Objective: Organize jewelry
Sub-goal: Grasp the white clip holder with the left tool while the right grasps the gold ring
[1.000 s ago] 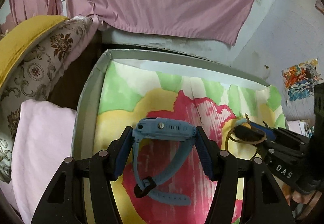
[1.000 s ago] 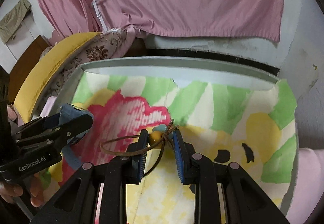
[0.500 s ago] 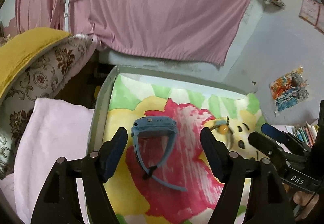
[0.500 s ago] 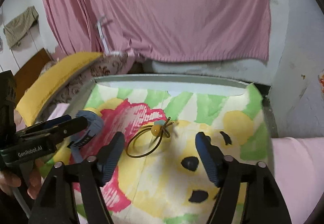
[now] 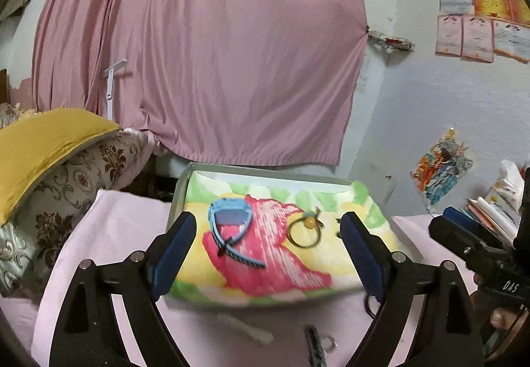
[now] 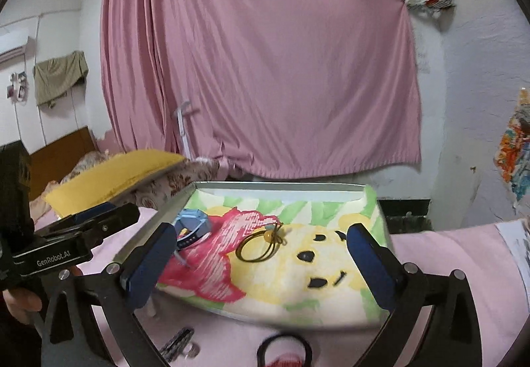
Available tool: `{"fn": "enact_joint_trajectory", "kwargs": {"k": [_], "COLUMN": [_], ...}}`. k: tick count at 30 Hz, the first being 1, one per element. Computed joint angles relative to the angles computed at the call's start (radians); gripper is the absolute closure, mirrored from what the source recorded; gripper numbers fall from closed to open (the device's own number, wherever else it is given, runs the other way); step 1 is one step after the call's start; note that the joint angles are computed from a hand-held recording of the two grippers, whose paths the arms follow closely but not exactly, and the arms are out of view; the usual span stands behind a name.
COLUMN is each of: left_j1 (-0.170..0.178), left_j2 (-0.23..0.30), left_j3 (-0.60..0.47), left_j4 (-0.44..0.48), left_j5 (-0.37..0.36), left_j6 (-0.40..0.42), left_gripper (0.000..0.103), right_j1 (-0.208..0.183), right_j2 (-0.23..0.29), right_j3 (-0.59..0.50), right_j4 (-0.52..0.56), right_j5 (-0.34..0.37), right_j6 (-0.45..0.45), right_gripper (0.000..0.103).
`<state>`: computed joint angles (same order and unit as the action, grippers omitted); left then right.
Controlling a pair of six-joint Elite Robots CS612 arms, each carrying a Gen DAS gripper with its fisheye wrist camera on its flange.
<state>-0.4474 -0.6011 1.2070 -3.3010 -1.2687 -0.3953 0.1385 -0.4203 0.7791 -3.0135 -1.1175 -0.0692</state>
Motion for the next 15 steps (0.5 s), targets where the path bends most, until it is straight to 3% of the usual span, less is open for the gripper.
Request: {"fn": "enact_joint_trajectory", "kwargs": {"k": [9,15], "left_j1": [-0.05,-0.078], "left_j2": [-0.057,-0.085], "left_j3": [0.17,0.241], "left_j4": [-0.163,-0.206], "left_j5": [0.042,0.066], "left_j6": [-0.015,-0.006], "left_gripper": [0.012,0.012], "right_j1": [-0.034,-0.039], "right_j2": [-0.131,-0.193], "right_j3": [0.281,0.404], "right_j4": [-0.133,-0.159], "right_j5": [0.065,0.051], "right_j6": [0.066,0.043], "right_gripper": [0.0,0.0]}}
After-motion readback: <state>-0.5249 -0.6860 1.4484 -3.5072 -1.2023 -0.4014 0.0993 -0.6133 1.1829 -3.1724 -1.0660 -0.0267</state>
